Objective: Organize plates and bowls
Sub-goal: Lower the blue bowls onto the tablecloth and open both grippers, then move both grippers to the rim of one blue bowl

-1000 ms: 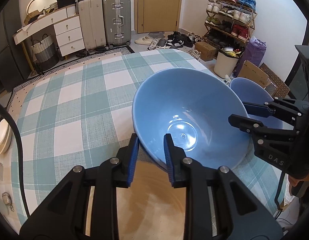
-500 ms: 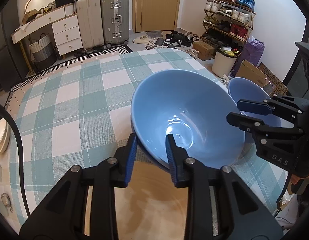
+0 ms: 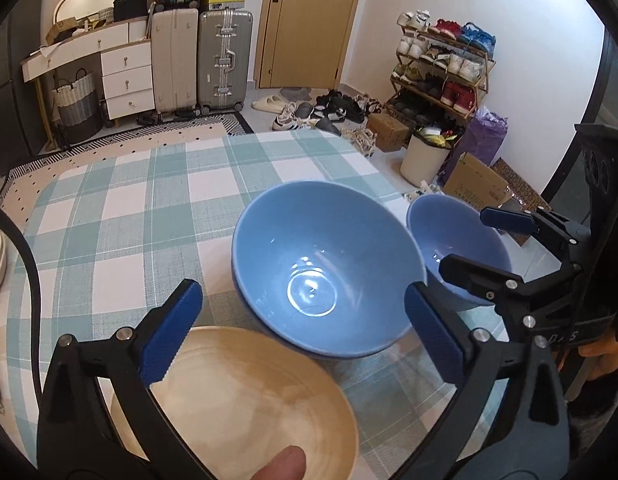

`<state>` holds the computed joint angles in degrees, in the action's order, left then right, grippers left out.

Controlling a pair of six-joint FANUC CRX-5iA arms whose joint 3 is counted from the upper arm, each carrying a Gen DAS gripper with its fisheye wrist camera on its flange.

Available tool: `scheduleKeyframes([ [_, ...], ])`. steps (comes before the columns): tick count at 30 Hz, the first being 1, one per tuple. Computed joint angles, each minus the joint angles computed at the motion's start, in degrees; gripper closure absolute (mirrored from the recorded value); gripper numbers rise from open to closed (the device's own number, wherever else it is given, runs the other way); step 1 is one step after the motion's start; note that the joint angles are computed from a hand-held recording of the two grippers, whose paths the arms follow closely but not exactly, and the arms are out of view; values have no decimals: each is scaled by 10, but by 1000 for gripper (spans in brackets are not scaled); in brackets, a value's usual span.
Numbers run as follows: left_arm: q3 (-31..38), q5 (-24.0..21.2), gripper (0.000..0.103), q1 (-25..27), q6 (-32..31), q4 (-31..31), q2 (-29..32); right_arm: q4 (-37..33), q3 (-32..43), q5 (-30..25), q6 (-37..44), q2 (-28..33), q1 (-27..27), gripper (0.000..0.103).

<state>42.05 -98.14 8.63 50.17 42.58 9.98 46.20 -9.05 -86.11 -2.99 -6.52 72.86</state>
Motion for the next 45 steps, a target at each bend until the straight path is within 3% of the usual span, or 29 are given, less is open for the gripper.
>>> scheduleKeyframes([
  [11, -22, -19, 2, 2, 2, 27, -41, 50, -28, -78, -80, -49, 61, 2],
  [23, -70, -33, 3, -46, 3, 13, -81, 72, -62, -185, -173, -98, 145, 2],
  [32, -95, -39, 15, -83, 13, 7, -94, 48, -101, -227, -234, -139, 190, 2],
  [36, -103, -49, 31, -95, 14, 4, -97, 39, -115, -235, -254, -152, 201, 2],
  [45, -110, -60, 46, -123, 19, 3, -98, 19, -136, -228, -274, -171, 209, 2],
])
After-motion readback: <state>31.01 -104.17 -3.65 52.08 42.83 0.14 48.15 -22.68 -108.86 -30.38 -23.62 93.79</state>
